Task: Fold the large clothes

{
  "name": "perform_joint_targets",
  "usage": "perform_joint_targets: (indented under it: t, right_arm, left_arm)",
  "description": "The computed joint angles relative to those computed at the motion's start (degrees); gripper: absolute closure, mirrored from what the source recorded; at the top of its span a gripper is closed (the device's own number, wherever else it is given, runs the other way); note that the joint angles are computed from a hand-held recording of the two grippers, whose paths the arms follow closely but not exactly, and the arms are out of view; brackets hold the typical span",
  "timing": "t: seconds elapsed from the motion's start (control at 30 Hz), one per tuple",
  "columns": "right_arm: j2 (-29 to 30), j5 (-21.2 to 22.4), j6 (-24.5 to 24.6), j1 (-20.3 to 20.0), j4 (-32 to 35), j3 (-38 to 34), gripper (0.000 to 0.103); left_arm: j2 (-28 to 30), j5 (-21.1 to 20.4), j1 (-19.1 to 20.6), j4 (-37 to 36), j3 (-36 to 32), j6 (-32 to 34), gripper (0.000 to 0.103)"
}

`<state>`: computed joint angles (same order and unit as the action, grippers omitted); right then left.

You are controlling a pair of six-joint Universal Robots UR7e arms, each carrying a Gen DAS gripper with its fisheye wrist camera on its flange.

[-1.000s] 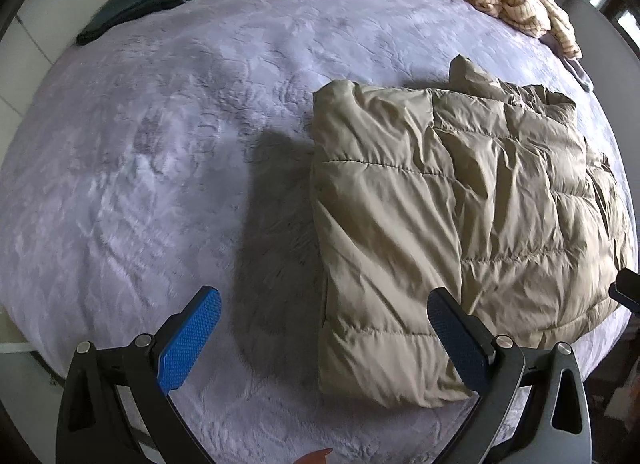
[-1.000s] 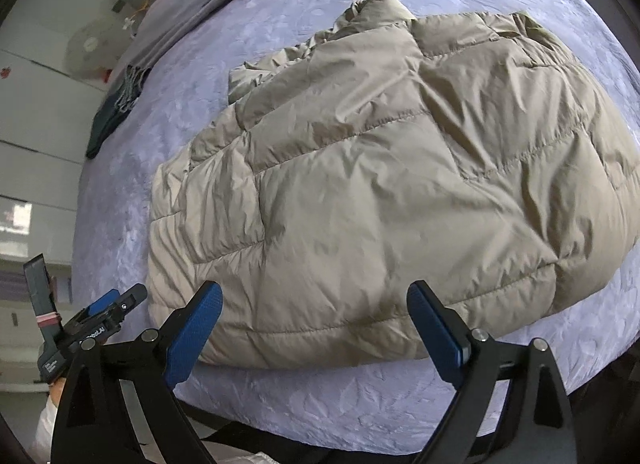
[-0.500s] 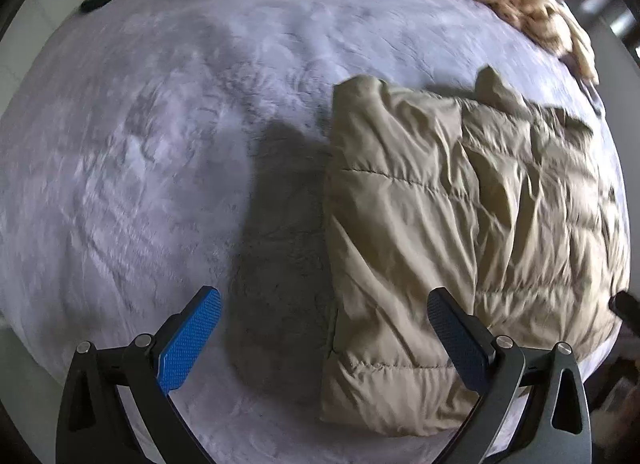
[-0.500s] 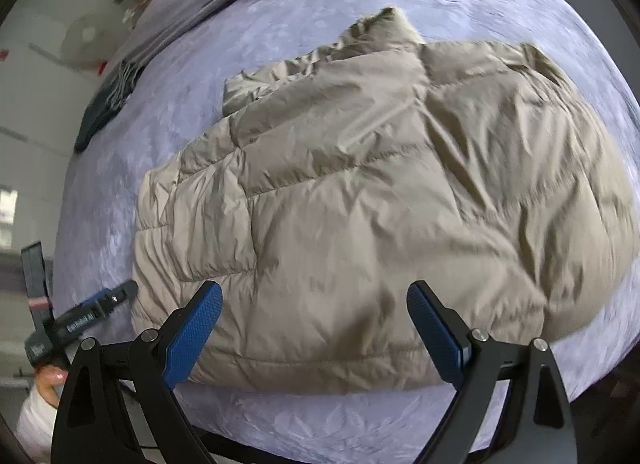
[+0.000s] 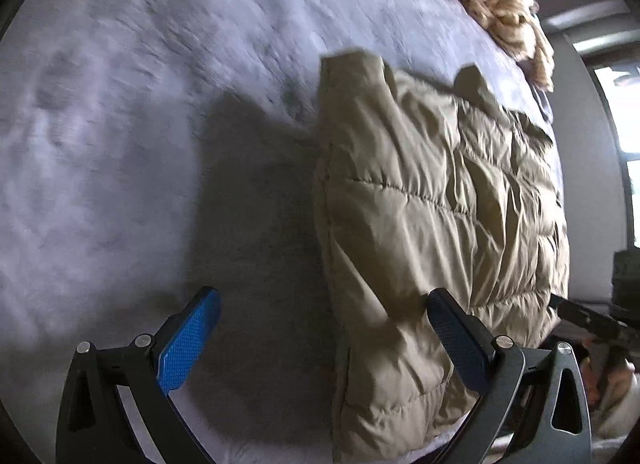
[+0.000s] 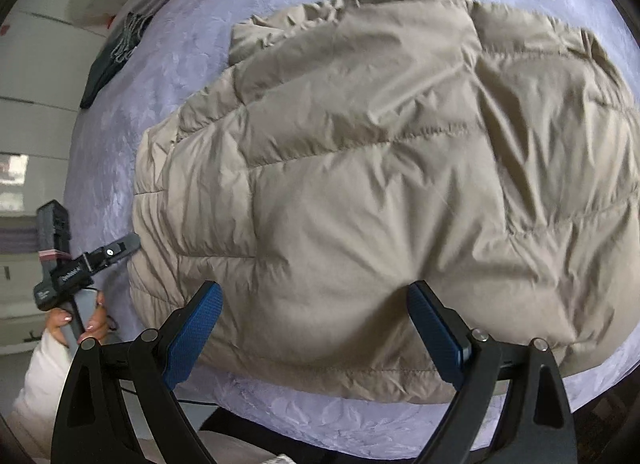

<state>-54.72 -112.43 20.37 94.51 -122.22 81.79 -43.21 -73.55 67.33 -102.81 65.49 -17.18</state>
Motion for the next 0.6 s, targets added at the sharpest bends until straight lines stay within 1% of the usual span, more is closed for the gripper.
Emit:
perform_joint_targets:
  t: [0.17,0.3,0.37,0.4,0.43,0.47,0.5,0.53,0.6]
  right_arm:
    - [0.05,0.96,0.82,-0.76,-0.98,0.47,0.008]
    - [0.32,0.51,0.68,-0.72,-0.3,0.03,0.008]
    - [0.24,0.44,0.47,-0.59,0.45,-0.28,0.008]
    - [0.04,0.56,0.25,-0.48,0.75,-0.35,0.008]
    - [0.19,0.66,0.11,-0.25,0.85,-0.62,0.008]
    - [0.05,0.59,-0.36,-0.07,0.95,-0.71,0.008]
    - [-0.12,0.16,-0.96,0.15,1.13,-0.82,0.008]
    - [-0.32,-0.53,-1.66,0.37,1.11,-0.83,0.008]
    - [-0.72,-2.37,-2.78,0.7,-0.08,-0.42,0.008]
  left_arm:
    - [5.94,-10.4,2.36,3.39,-6.42,5.12,0.0]
    - [10.4,-14.09,2.82,5.01,-11.18,7.13,0.0]
    - [11.81,-14.81,2.77,6.05,-12.87,7.7,0.0]
    - [12.41,-14.72,2.61,6.58,-13.49,7.99,0.003]
    - [12.72,-14.31,2.32,6.94,-13.71,8.35,0.027]
    - [12.99,-15.18,2.2,7.76,-14.12,8.97,0.04]
    - [12.95,-17.53,2.34,7.89,-14.19,8.76,0.06]
    - [12.54,-18.26,2.14,7.16,-13.59,8.41,0.07]
    - [11.42,-17.59,1.21,5.88,-12.18,8.46,0.075]
